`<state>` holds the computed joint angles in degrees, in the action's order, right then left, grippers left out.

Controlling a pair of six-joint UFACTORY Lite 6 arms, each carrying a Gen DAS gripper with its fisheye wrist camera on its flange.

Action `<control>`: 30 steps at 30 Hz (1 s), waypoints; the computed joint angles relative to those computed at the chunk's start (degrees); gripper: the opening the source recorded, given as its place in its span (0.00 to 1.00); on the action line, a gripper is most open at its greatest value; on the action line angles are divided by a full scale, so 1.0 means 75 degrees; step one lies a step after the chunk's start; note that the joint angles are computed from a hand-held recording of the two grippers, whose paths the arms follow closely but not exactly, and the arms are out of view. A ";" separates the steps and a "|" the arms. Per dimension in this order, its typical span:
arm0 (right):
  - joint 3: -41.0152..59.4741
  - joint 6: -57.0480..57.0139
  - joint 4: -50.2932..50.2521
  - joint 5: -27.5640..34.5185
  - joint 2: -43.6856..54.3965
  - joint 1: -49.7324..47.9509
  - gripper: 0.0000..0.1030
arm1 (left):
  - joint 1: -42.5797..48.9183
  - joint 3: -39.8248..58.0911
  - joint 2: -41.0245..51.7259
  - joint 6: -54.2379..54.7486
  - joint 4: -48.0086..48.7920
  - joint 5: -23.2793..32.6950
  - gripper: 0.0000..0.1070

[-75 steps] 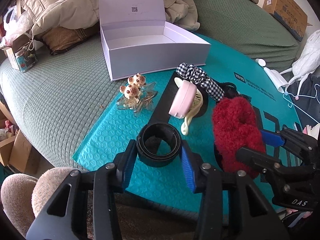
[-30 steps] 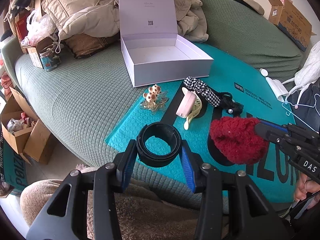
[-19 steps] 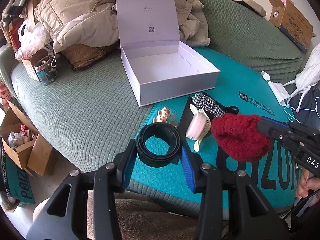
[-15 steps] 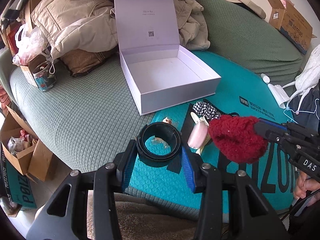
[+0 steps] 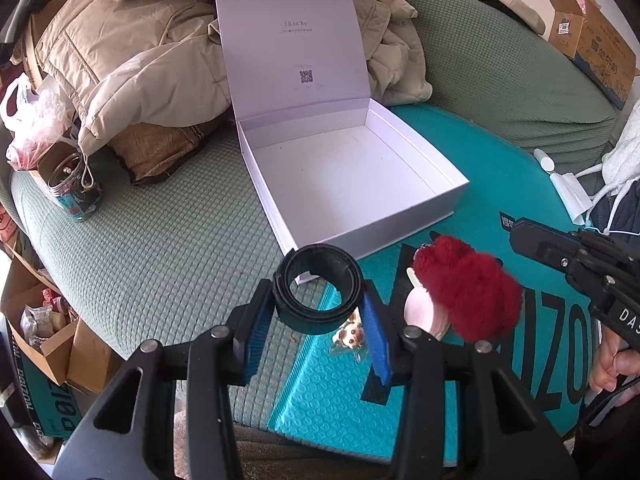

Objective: Organize objects
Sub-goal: 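Lift the black ring and red scrunchie and carry both toward the white box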

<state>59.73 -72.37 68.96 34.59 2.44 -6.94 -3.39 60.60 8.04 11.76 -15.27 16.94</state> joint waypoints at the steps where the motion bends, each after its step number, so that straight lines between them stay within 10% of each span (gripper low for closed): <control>1: 0.0136 -0.0072 0.0071 0.0004 0.0148 0.0017 0.05 | 0.0032 0.0195 0.0167 0.0109 -0.0079 0.0027 0.38; 13: 0.0202 -0.0298 -0.0241 -0.0389 0.0723 0.0234 0.07 | 0.0121 0.0720 0.1043 0.1775 -0.1764 -0.0055 0.38; 15: -0.0144 -0.0383 -0.0337 -0.0774 0.0448 0.0238 0.19 | 0.0032 0.0555 0.0971 0.1842 -0.1832 -0.0132 0.38; 17: -0.0552 -0.0481 -0.0369 -0.1070 0.0142 0.0154 0.59 | -0.0068 0.0376 0.0889 0.1947 -0.1985 -0.0194 0.38; 19: -0.0984 -0.0616 -0.0277 -0.1179 -0.0188 -0.0023 0.74 | -0.0185 0.0208 0.0817 0.2036 -0.2119 -0.0249 0.38; 30: -0.2858 -0.1136 -0.0092 -0.2307 -0.1507 -0.0286 0.75 | -0.1029 -0.0865 0.0261 0.1750 -0.2131 -0.0704 0.38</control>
<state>38.29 -80.88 68.27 17.29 -8.86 -9.09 -11.11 54.11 9.99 24.89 -31.25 11.66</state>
